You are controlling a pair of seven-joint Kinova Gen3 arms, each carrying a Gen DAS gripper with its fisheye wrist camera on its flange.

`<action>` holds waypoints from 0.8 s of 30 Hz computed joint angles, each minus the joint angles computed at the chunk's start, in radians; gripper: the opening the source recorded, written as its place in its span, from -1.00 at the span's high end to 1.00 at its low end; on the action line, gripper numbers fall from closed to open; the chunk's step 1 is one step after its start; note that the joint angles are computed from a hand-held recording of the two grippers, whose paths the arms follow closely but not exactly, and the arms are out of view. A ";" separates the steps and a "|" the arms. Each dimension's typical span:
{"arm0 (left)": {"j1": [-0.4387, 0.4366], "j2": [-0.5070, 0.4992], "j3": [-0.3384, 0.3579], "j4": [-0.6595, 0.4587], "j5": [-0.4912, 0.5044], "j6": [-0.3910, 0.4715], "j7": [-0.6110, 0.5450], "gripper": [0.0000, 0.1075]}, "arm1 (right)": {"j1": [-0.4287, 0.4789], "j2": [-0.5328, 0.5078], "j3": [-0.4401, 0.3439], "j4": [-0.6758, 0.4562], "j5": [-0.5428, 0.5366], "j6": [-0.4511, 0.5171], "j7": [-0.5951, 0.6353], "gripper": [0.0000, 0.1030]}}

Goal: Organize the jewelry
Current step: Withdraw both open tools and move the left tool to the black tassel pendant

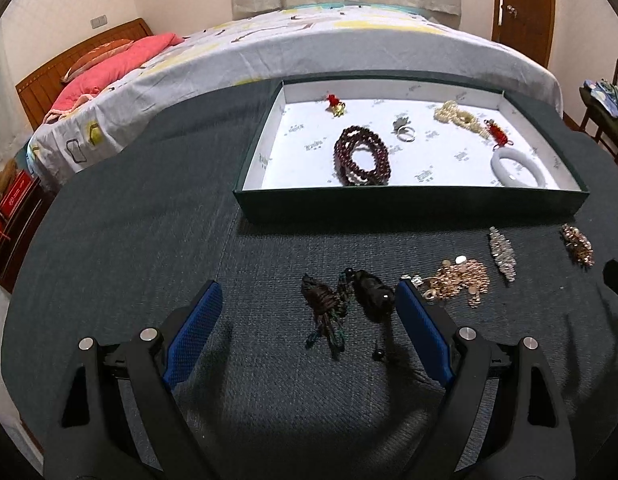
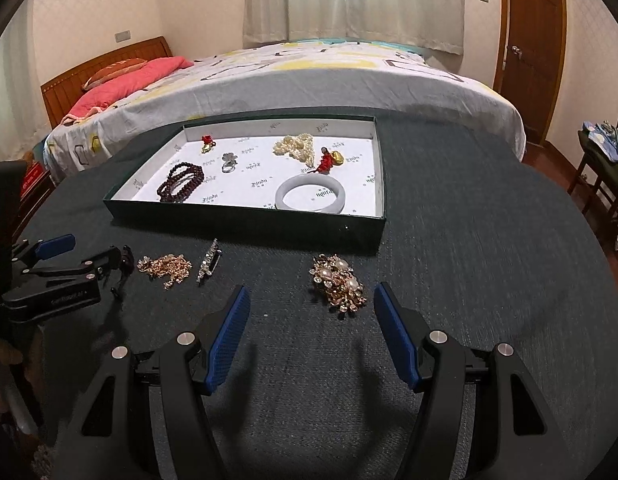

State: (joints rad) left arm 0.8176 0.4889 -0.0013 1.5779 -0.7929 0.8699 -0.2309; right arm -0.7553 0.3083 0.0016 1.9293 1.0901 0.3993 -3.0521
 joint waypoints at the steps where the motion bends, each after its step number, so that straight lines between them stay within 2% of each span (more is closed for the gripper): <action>1: -0.003 0.001 0.002 -0.001 0.004 0.001 -0.005 -0.60 | 0.001 0.001 -0.001 0.000 -0.001 -0.001 0.001 -0.22; 14: -0.041 -0.007 0.002 0.025 0.061 -0.071 -0.064 -0.59 | -0.008 0.012 0.014 -0.006 -0.031 -0.014 0.030 -0.22; 22: -0.089 -0.055 0.009 0.083 0.109 -0.124 -0.099 -0.38 | -0.011 0.020 0.020 -0.011 -0.050 -0.028 0.053 -0.22; 24: -0.092 -0.073 0.006 0.094 0.120 -0.140 -0.085 -0.38 | -0.013 0.022 0.023 -0.014 -0.061 -0.030 0.064 -0.22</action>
